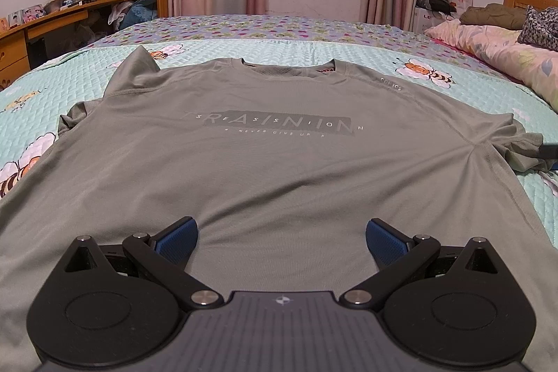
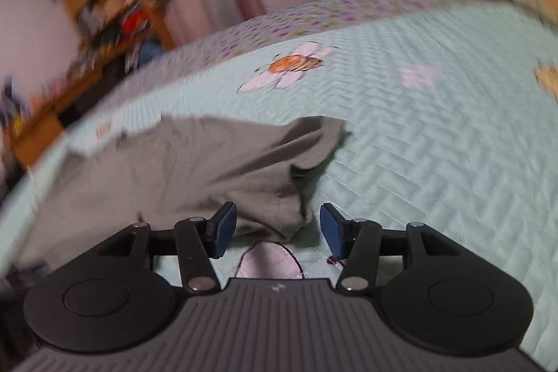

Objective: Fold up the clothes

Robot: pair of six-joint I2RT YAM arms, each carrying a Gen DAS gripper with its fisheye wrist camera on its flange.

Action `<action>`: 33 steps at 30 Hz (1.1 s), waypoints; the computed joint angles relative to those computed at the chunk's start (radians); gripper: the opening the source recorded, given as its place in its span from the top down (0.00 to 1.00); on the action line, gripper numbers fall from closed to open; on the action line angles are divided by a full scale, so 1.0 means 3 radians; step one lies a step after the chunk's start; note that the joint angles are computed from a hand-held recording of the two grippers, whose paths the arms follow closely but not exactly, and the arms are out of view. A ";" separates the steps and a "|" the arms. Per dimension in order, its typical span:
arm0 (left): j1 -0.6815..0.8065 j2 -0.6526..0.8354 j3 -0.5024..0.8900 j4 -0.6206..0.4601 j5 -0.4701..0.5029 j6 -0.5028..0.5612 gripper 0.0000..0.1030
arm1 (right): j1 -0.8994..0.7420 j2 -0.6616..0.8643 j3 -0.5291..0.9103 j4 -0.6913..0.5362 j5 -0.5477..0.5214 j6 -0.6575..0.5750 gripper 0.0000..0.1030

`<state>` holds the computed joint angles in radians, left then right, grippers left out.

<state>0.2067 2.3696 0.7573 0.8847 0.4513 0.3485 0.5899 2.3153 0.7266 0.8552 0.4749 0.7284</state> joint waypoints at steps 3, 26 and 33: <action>-0.0001 -0.0001 -0.0005 0.0004 -0.0003 0.0003 0.00 | 0.0046 -0.0164 -0.0091 -0.0147 0.0180 0.0057 0.96; 0.0004 0.0003 0.0002 0.0005 0.0023 -0.0022 0.00 | -0.0743 0.0075 0.0132 0.0457 -0.1280 0.0747 0.72; 0.0012 0.0011 0.0013 0.0005 0.0039 -0.0029 0.00 | -0.0739 0.0266 0.0335 0.0136 0.0055 0.1227 0.86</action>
<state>0.2102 2.3730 0.7612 0.8863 0.4630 0.3398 0.3682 2.3950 0.8270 0.8960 0.4912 1.0964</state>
